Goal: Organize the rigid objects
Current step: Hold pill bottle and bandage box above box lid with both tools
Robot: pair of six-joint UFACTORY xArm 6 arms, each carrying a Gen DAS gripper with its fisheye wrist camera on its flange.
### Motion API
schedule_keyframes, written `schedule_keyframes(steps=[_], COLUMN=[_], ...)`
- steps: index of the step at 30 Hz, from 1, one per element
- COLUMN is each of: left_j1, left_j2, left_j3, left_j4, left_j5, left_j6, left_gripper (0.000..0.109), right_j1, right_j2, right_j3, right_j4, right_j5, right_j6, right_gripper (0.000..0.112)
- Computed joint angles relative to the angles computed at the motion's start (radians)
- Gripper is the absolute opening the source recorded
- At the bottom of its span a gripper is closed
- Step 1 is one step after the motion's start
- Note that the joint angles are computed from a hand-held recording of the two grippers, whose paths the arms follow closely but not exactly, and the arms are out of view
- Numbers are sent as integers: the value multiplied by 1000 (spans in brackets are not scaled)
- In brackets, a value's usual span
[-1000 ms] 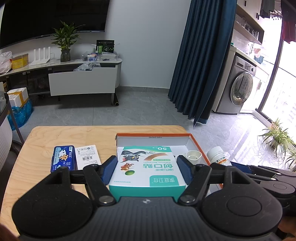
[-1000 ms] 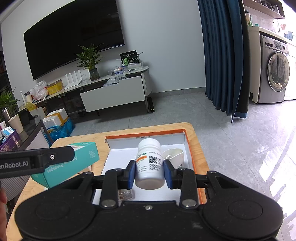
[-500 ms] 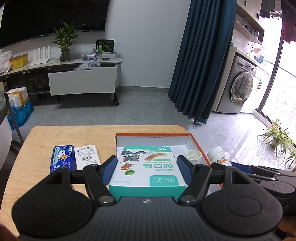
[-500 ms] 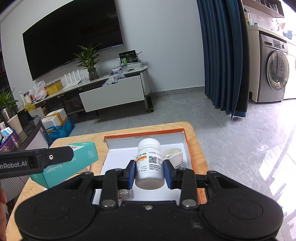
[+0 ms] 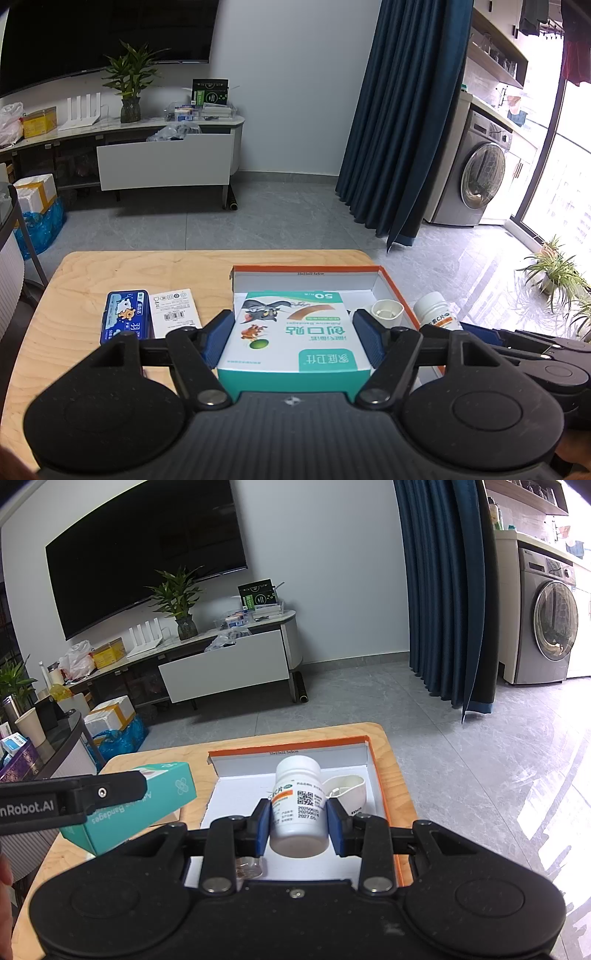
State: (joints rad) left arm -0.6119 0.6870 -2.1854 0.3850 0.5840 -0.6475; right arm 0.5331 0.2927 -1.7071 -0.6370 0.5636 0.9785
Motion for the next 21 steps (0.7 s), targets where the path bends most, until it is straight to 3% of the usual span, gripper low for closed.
schedule_keyframes(steps=[21], left_j1=[0], left_j2=[9], left_j3=[-12], left_j4=[0], left_j5=[6], left_j6=[2], left_gripper=[72], right_j1=[-1], right_j2=[4], right_j3=[0], right_j4=[7], right_j5=[-4], right_j6=[-5], right_gripper=[40])
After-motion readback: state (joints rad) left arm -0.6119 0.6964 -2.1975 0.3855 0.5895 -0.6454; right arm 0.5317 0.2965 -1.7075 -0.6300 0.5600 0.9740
